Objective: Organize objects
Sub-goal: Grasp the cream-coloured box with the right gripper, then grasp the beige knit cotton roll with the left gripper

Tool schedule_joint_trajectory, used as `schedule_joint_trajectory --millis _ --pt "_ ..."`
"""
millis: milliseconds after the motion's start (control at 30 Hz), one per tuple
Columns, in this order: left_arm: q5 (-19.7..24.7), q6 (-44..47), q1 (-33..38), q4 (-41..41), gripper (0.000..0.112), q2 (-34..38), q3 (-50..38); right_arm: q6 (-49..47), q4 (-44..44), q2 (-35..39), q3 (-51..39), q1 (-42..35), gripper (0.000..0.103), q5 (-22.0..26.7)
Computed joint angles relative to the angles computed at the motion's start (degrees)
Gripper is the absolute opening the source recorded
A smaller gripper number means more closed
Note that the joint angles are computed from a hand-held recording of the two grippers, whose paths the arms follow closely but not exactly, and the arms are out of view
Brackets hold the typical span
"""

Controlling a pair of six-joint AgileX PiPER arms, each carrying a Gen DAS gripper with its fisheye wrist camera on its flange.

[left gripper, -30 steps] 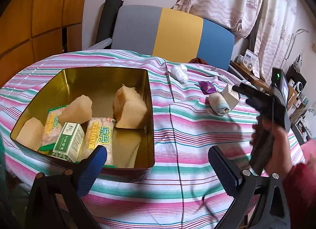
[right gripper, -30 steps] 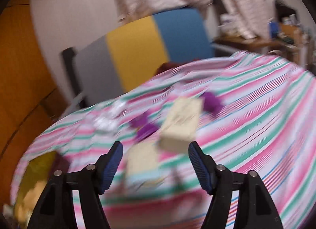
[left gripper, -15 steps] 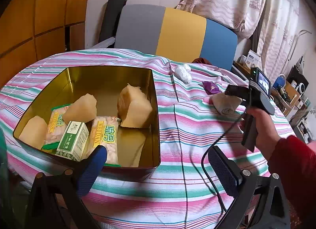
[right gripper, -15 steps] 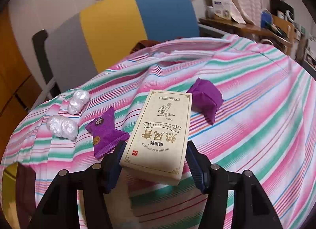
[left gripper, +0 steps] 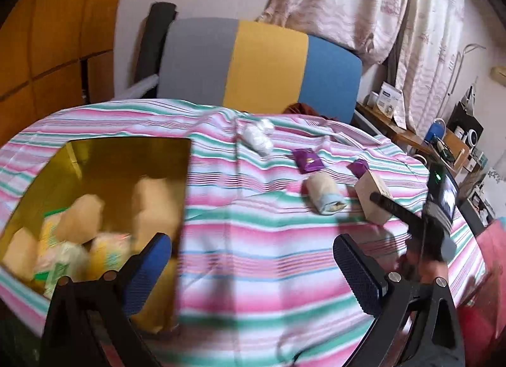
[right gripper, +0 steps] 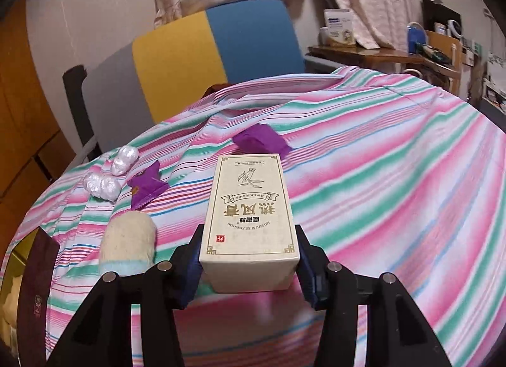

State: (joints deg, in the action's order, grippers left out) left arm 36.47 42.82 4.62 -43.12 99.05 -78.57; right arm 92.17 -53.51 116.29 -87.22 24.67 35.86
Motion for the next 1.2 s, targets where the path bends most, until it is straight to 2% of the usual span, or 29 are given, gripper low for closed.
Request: schedule_joint_trajectory --millis 133,233,300,400,467,600,633,667,733,867,933,1067,1200 --pt "0.46 -10.15 -6.5 7.38 0.103 6.85 -9.52 2.0 -2.99 -0.19 0.9 1.34 0.052 1.13" --pt "4.69 -14.44 -10.67 11.5 0.103 13.84 -19.43 2.86 -4.14 0.23 0.53 2.01 0.052 2.93" --pt "6.73 -14.58 -12.46 11.06 0.103 18.18 -25.03 4.45 -5.1 0.41 0.49 2.45 0.052 4.39" --pt "4.82 -18.12 -15.64 15.15 0.103 23.37 -31.08 8.15 -7.45 0.12 1.39 3.14 0.052 6.13" --pt "5.5 -24.07 -17.28 20.77 0.103 27.4 -36.54 10.73 -9.22 -0.36 2.47 3.42 0.052 6.61" --pt "7.17 -28.41 -18.85 24.39 0.102 34.0 -44.58 13.99 -11.24 -0.88 3.79 3.65 0.052 7.18" --pt "8.0 -28.78 -19.14 25.09 0.1 35.31 -46.43 14.29 -11.38 -0.9 3.93 3.59 0.052 7.14" --pt "8.56 -29.36 -19.47 26.15 0.092 36.43 -47.89 14.32 -11.34 -0.91 3.99 3.51 0.052 6.96" --pt "7.7 -27.69 -19.69 25.27 0.087 37.22 -48.16 14.23 -11.15 -0.81 3.96 3.38 0.052 6.86" --pt "10.27 -20.71 -19.17 19.19 0.062 38.77 -49.89 14.07 -10.95 -0.73 4.08 3.32 0.052 6.6" --pt "7.27 -17.52 -19.39 17.63 0.056 36.56 -45.55 13.92 -10.81 -0.66 4.05 3.26 0.052 6.42" --pt "4.53 -14.92 -20.22 18.38 0.054 34.85 -41.9 14.46 -11.26 -0.82 4.39 3.34 0.052 6.23" --pt "7.29 -12.22 -17.99 12.55 0.052 35.83 -43.12 14.66 -12.22 -0.82 4.38 3.75 0.052 6.49"
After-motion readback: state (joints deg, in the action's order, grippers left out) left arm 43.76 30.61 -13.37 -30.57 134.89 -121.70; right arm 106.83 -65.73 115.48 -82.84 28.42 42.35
